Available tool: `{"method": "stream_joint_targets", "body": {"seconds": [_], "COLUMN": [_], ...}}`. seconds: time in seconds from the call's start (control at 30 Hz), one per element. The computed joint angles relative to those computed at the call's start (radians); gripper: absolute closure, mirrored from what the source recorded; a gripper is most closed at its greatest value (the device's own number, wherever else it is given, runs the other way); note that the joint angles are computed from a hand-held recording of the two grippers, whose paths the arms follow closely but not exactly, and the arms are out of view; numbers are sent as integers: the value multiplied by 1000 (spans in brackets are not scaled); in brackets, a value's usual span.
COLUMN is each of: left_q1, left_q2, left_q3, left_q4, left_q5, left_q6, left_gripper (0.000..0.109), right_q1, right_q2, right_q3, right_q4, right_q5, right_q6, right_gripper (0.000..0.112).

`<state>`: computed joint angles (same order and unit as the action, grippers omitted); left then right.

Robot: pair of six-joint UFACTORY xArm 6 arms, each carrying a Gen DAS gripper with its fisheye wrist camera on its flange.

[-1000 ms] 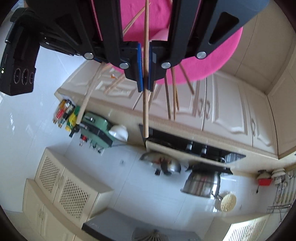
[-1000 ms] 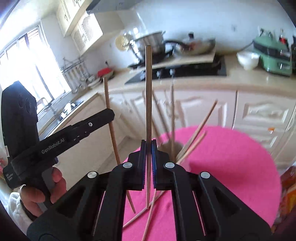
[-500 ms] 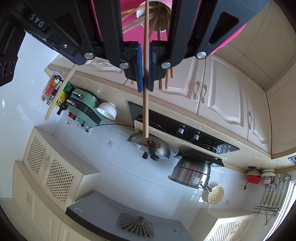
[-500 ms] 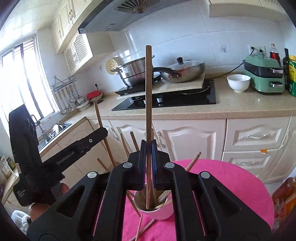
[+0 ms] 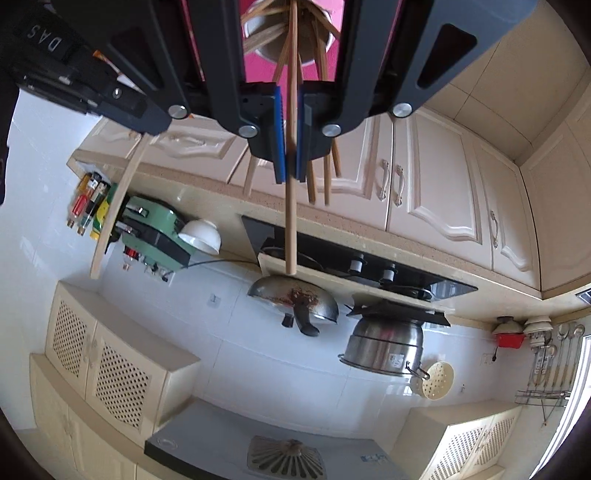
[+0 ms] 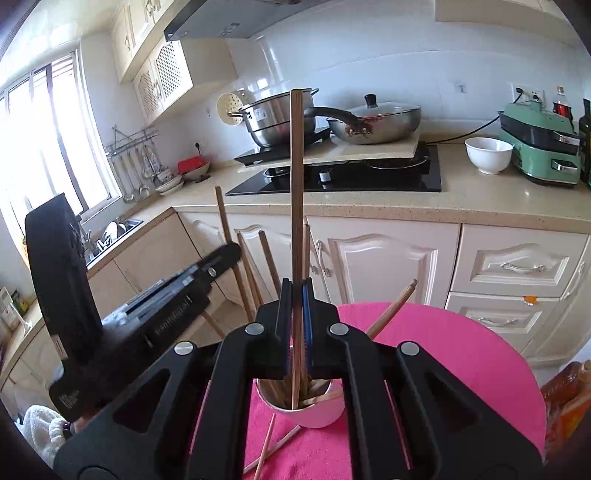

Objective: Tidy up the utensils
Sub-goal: 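Lift both held chopsticks over the pink cup and release them inside, then open both grippers above the pink cup and pull them back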

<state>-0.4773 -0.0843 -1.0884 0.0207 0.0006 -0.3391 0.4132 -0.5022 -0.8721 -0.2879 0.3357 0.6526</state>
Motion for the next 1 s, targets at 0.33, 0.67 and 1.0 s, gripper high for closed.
{"method": "stream_joint_targets", "body": {"seconds": [0.33,0.67,1.0], "left_q1": [-23,-34,-4], "left_q2": [-81,-127,-203], "left_q3": [103,136,165], "left_q4": [-83,-161,43], "left_q5": [67,171,273], "left_q6": [139,229,54], "left_gripper": [103,102,73], "right_q1": [37,67,91], "right_q2": [-27,-26,-17], "right_q3": [25,30,28], "right_q4": [-84,-158,-218], "right_q5": [53,105,146], "right_q6": [52,113,171], "right_gripper": [106,106,106]}}
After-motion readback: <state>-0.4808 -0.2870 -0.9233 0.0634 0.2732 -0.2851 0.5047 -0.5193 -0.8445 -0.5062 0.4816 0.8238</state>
